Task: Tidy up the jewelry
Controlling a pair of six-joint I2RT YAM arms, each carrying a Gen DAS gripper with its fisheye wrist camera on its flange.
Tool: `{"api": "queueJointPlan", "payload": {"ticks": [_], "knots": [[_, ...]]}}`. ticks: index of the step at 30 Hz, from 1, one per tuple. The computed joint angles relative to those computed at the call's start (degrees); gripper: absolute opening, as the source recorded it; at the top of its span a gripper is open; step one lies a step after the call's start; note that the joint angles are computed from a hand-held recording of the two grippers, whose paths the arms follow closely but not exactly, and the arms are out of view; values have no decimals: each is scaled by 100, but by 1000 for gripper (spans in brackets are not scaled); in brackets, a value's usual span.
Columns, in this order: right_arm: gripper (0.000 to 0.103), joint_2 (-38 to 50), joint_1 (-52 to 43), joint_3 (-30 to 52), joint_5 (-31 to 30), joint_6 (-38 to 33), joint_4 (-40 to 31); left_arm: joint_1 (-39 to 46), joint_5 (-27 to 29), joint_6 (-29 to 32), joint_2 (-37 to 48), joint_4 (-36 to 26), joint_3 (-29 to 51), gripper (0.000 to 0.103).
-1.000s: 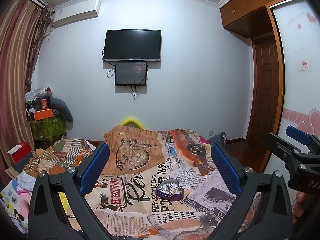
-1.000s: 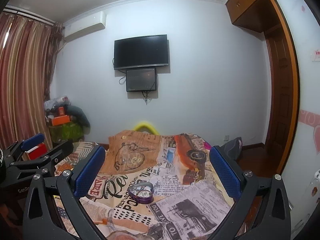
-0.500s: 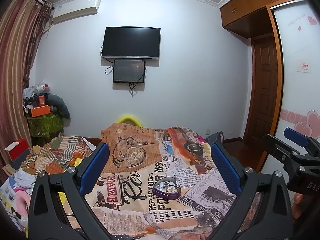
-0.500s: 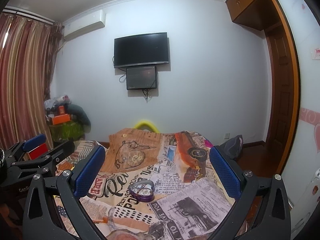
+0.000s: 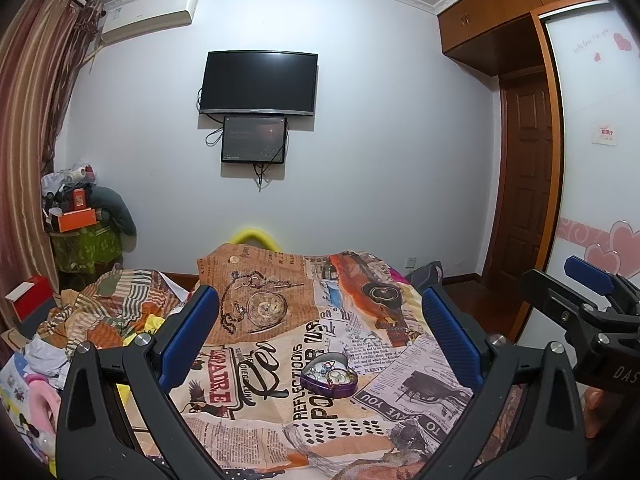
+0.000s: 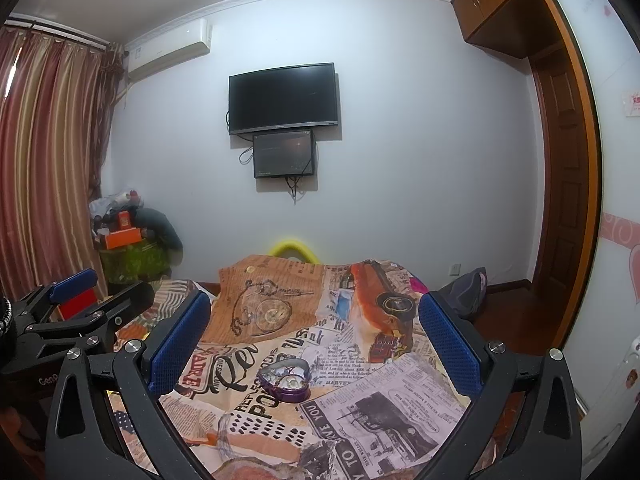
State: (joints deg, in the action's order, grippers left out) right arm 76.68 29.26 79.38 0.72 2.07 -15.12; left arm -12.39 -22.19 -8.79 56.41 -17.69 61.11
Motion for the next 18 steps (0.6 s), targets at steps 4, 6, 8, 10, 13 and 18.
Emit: {"api": "queueJointPlan", "payload": {"ticks": [4,6,8,10,13,18], "knots": [[103,1,-2,1,-2,-1,2,28,75,-4,-4,-11,-4,102],[103,1,-2,1,-2,-1,2,36,102,3,-10,-22,-3,102],[103,1,-2,3,-2,1,-3,9,80,5,-21,9,-32,102],[103,1,-2,3,-2,1,-3,-11,67,11,-31,28,-48,102],[103,-1,-1,1,3,-2,-2,9,105,15,-36,31,-59,102],[103,44,10,27,33,26,1,38,183,-6,-10,27,-54,102]]}}
